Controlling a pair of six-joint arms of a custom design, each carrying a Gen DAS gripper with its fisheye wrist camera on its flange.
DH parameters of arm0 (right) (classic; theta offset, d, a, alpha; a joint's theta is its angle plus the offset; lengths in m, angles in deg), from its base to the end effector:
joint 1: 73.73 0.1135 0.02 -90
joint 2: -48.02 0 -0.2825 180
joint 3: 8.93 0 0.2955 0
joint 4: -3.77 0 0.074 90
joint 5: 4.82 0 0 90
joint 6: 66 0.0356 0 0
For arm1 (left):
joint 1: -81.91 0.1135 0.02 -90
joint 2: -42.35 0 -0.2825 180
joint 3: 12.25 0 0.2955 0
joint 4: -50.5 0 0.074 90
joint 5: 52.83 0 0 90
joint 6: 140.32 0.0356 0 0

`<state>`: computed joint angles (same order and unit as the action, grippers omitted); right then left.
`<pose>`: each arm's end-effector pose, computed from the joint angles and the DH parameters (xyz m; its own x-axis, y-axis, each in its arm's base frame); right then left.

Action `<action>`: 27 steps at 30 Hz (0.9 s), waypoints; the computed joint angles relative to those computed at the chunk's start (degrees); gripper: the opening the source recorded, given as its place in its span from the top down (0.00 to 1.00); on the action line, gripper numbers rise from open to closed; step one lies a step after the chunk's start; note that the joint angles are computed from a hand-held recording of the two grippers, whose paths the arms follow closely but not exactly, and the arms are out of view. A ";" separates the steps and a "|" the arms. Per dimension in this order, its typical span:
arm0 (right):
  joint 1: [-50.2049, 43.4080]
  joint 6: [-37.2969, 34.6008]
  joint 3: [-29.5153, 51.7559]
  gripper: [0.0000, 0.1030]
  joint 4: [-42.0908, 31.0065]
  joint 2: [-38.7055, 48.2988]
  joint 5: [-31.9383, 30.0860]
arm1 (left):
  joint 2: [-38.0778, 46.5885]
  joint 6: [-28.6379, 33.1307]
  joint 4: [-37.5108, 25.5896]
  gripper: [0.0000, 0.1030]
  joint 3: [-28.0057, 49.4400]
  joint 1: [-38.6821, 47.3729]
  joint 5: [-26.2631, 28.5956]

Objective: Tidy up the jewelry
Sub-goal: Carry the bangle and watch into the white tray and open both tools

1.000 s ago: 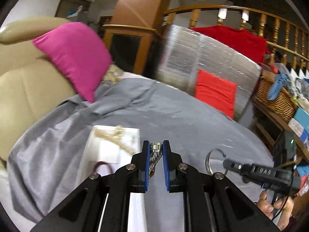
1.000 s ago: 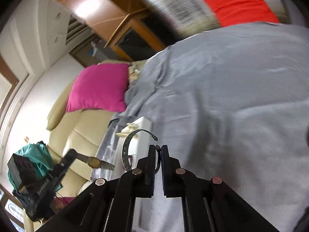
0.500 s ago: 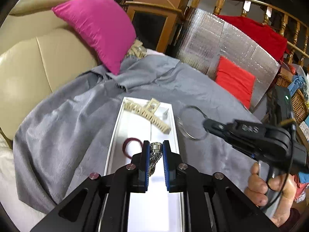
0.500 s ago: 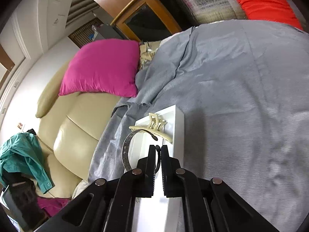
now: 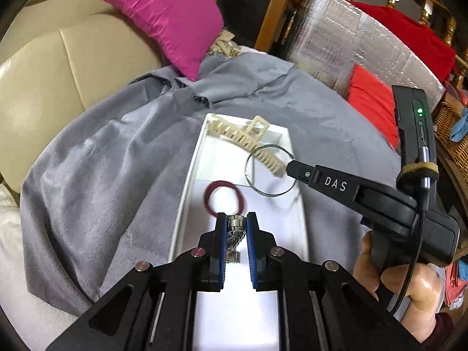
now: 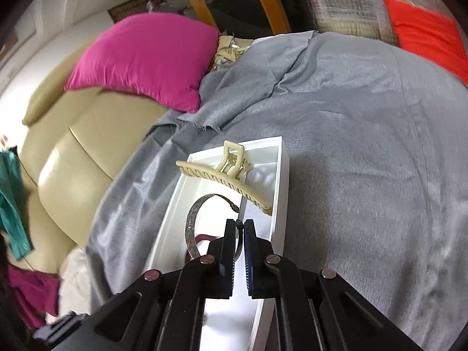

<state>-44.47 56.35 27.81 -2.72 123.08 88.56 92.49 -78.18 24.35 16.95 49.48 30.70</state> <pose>0.2250 0.1236 0.1260 -0.7610 0.1859 -0.6216 -0.0524 0.9373 0.3445 0.1620 -0.0982 0.1446 -0.7653 -0.0639 -0.6405 0.1249 0.9614 -0.2452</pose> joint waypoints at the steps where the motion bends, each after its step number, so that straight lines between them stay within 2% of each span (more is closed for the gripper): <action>1: 0.54 -0.71 0.48 0.94 -0.19 0.92 1.11 | 0.75 0.04 0.03 0.87 0.04 0.44 0.06; 14: 5.51 -8.92 4.45 0.94 -3.73 7.41 11.43 | 7.39 -0.13 0.37 0.87 1.31 2.18 0.72; 21: 5.95 -11.43 5.23 0.93 -4.76 8.51 11.58 | 8.14 0.16 0.24 0.87 1.45 3.03 0.94; 25: 6.37 -12.19 5.69 0.91 -6.20 8.33 12.12 | 8.63 -0.03 -0.09 0.87 1.78 3.40 0.89; 27: 6.05 -12.30 4.85 0.87 -5.88 6.78 11.19 | 7.85 -0.03 -0.44 0.87 1.73 3.02 -0.04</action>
<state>-38.42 44.04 32.66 -8.60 129.86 99.76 100.35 -78.22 23.92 18.68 52.50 30.65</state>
